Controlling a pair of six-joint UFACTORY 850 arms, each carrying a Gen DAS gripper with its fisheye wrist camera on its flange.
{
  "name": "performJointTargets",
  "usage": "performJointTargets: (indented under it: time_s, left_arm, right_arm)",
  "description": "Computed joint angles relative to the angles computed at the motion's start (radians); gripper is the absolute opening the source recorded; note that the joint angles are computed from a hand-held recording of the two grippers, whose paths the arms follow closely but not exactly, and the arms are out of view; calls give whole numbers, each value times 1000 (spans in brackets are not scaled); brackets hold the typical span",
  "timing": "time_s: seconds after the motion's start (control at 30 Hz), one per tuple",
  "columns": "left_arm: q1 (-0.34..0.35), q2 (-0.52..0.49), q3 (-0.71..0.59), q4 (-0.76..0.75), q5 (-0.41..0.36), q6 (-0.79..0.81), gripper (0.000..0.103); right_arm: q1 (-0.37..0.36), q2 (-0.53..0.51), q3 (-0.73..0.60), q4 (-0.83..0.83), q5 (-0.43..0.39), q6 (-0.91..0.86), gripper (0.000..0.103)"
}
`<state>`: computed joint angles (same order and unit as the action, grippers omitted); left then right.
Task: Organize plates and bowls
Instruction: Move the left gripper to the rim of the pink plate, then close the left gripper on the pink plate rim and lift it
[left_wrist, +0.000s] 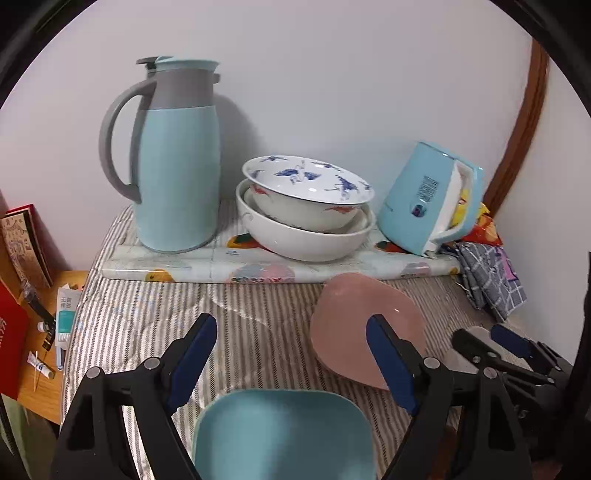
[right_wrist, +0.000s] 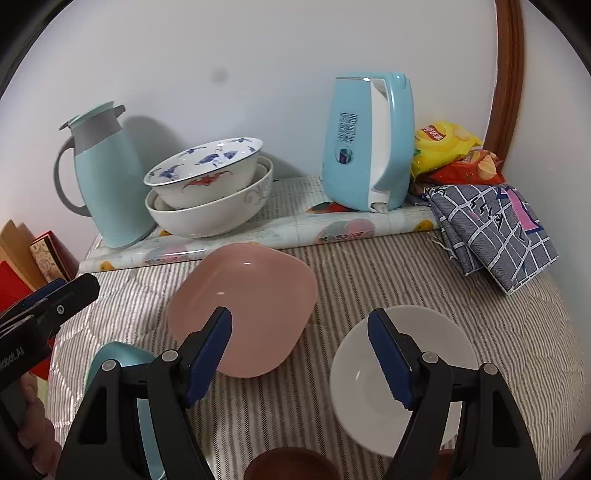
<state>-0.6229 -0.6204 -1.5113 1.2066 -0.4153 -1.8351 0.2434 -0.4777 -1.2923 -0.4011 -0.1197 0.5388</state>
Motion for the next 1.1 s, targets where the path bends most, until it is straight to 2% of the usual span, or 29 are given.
performJointTargets:
  time_s: [0.07,0.13,0.2,0.3,0.4,0.5,0.57,0.6,0.67,0.77,0.93,1.0,1.1]
  left_arm:
    - [5,-2,5,29,-12,-36,82]
    - [14,-13,-7,-19,-21,-4,82]
    - [31,-19,-10,-86,41,69,82]
    - [39,-36,-27,-135,53,104,81]
    - [46,-58,-53,-207,77,173,81]
    - [48,-85,-86,-271,74,229,71]
    - [48,-106,-112,-321,62,284,71]
    - [48,-115,-123,-341,62,311,66]
    - [47,-138,-155,-402,46,388,61]
    - [49,-168,-195,-507,37,518,56]
    - [51,-200,-231,-600,38,606,55]
    - [50,-214,-250,-630,29,642,55]
    - [49,-231,-273,-673,22,690,51]
  right_arm:
    - [-6,-10,-10,6,-3,-4,75]
    - [-12,-18,-18,73,-3,-67,75]
    - [-18,-32,-31,164,-9,-152,75]
    - [-27,-57,-55,299,-20,-289,74]
    - [-28,-81,-84,262,-34,-265,67]
    - [-29,-103,-112,285,-44,-307,59]
    - [-27,-124,-139,308,-67,-343,56]
    - [-28,-134,-150,330,-73,-370,56]
    - [-27,-159,-178,361,-98,-407,55]
    - [-27,-191,-214,404,-131,-460,49]
    - [-24,-230,-258,381,-165,-439,42]
    - [-22,-244,-275,371,-183,-434,33]
    - [-21,-263,-299,365,-204,-426,32]
